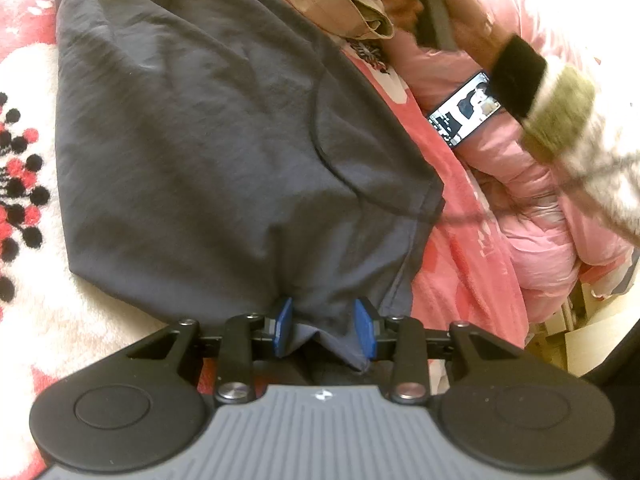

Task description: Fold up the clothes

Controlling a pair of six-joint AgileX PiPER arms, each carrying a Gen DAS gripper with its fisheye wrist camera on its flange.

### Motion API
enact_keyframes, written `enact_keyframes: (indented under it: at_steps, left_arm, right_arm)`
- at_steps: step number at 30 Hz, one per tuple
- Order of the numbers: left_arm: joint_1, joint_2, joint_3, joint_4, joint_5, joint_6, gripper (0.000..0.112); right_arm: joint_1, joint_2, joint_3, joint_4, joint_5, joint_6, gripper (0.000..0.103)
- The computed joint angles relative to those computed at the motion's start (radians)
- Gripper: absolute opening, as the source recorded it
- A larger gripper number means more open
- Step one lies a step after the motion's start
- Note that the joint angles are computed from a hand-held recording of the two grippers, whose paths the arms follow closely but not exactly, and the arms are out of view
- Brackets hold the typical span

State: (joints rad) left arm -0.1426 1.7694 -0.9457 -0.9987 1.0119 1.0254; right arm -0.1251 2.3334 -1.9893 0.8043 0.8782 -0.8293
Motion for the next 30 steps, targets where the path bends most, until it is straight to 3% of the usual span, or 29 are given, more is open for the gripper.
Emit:
enact_keyframes:
  at_steps: [4,8,10,11,13,17,24,27,29,30]
  left_arm:
    - [0.002,-0.006,-0.001,0.006,0.002,-0.007,0.036]
    - [-0.001,-0.019,0.002,0.017,-0.003,-0.016,0.036]
    - [-0.004,-0.029,0.008,0.017,-0.011,-0.018,0.036]
    - [-0.006,-0.033,0.011,0.016,-0.014,-0.02,0.035]
    - [-0.007,-0.039,0.015,0.014,-0.018,-0.02,0.033]
    - [0.0,-0.044,0.01,0.024,-0.002,-0.024,0.033]
    - [0.008,-0.033,-0.008,0.043,0.017,-0.032,0.033]
    - [0.003,-0.033,-0.008,0.038,0.01,-0.038,0.033]
    - [0.0,-0.033,-0.003,0.032,0.002,-0.035,0.032]
    - [-0.001,-0.032,-0.003,0.029,-0.001,-0.034,0.032]
  right_arm:
    - [0.007,-0.078,0.174,0.004,-0.024,-0.12,0.024]
    - [0.025,-0.07,0.201,-0.018,-0.059,-0.099,0.023]
    - [0.046,-0.062,0.201,-0.082,-0.095,-0.061,0.016]
    - [0.049,-0.057,0.199,-0.1,-0.099,-0.043,0.006]
    - [0.043,-0.075,0.237,-0.068,-0.121,-0.063,0.001]
    - [-0.005,-0.156,0.368,0.071,-0.159,-0.172,0.001]
    - [-0.025,-0.13,0.39,0.021,-0.205,-0.095,0.005]
    - [-0.014,-0.192,0.449,0.005,-0.26,-0.103,0.01]
    - [-0.013,-0.279,0.543,0.09,-0.311,-0.22,0.011]
    - [-0.02,-0.3,0.567,0.113,-0.283,-0.255,0.011]
